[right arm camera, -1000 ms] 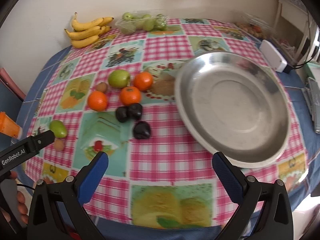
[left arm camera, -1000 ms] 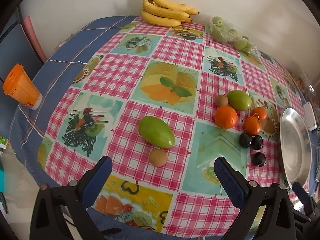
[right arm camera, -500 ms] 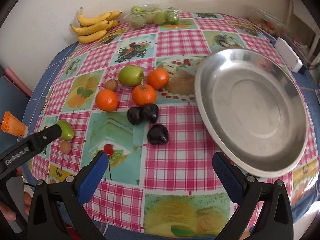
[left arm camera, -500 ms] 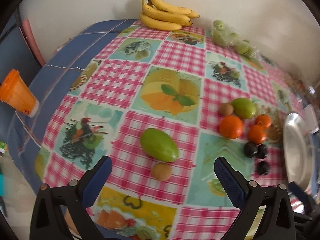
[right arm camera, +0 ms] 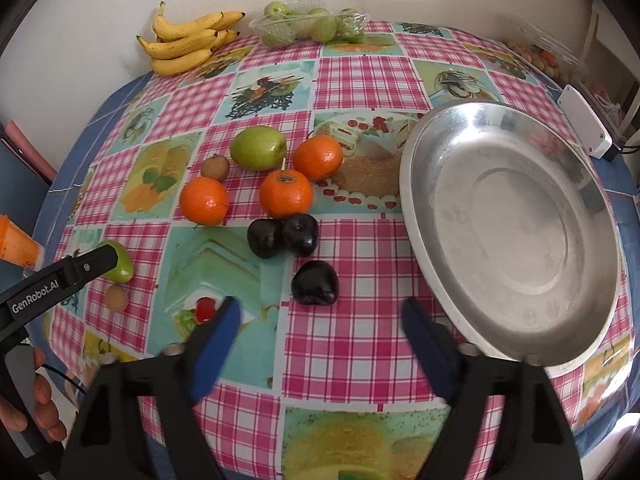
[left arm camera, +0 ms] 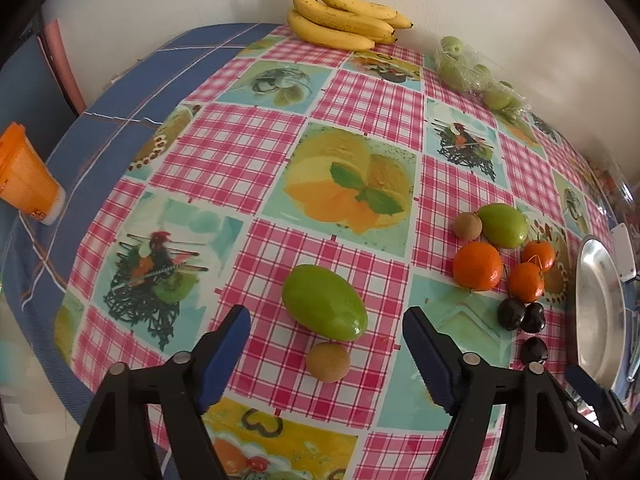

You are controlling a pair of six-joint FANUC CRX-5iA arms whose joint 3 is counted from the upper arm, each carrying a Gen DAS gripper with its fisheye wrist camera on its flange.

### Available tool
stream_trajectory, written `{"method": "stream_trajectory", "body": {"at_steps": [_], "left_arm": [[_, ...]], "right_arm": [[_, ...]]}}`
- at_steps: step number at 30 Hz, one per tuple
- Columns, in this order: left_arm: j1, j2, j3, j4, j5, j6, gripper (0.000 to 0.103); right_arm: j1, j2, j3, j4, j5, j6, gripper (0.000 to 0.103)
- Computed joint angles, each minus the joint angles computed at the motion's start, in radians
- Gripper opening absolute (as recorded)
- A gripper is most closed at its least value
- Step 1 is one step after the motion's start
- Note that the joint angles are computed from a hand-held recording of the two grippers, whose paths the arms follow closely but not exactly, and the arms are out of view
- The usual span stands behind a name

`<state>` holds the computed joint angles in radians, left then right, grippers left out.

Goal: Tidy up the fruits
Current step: 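Move the right tool to a dark plum while the left tool approaches a green mango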

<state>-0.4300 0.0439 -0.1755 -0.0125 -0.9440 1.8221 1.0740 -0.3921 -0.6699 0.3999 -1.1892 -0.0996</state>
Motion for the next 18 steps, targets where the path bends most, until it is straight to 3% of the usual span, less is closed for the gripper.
{"method": "stream_trajectory", "body": {"at_steps": [2,6,9,18], "left_arm": [[0.004,0.003,-0.002,0.011,0.002,-0.005,0.078],[0.022,0.012,-0.013,0.047,0.004,-0.024,0.068],[0.032,0.014,-0.019,0.064,0.008,-0.031,0.059],[0.045,0.024,-0.033,0.100,0.028,-0.055,0.050]], "right_arm": [[-0.007,0.010,0.006,-0.008,-0.006,0.008,0.069],[-0.024,0.025,0.013,-0.024,-0.005,0.028,0.053],[-0.033,0.027,0.015,-0.036,0.001,0.034,0.050],[-0.040,0.030,0.004,-0.043,0.019,0.038,0.044]]}}
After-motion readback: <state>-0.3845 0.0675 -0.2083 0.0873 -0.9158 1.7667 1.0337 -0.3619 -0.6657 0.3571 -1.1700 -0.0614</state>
